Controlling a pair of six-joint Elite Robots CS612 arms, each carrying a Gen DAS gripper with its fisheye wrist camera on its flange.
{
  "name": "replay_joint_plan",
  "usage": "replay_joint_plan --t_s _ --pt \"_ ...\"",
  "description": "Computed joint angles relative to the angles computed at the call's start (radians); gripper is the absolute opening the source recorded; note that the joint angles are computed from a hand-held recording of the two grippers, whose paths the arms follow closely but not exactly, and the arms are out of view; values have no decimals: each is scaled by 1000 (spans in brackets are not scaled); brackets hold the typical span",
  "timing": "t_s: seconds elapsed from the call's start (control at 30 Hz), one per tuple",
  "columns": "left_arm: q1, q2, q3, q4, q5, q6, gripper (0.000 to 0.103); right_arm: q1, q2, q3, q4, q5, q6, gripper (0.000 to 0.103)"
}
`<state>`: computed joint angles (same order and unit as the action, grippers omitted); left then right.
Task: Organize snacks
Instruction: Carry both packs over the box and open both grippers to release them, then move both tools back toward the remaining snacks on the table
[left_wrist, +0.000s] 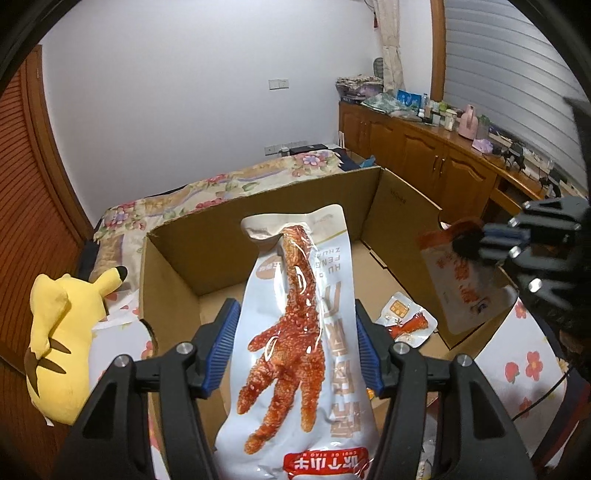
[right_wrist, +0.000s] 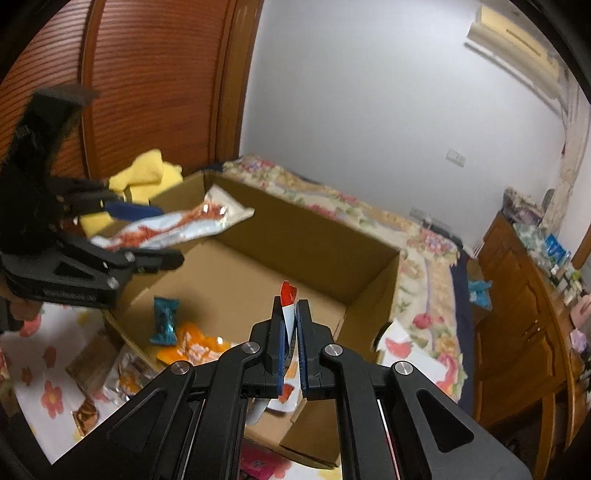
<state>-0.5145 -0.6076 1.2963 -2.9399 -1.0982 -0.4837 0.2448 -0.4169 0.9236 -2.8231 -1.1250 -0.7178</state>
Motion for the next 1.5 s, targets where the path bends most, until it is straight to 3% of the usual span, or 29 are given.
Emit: replay_joint_plan --t_s 0.37,0.83,1.0,1.27,1.5 --pt "3 5 -19 41 -2 -16 60 12 14 -7 57 -57 -26 4" --pt "3 9 -28 58 1 -41 64 -10 -20 38 65 9 13 12" --pt "-3 3 -15 20 31 -27 69 -12 -31 61 48 9 23 27" --pt "-20 -23 35 -48 42 -19 70 -24 -61 112 -6 27 71 37" --pt "-60 -76 141 -128 61 -30 70 -40 -122 228 -90 52 109 45"
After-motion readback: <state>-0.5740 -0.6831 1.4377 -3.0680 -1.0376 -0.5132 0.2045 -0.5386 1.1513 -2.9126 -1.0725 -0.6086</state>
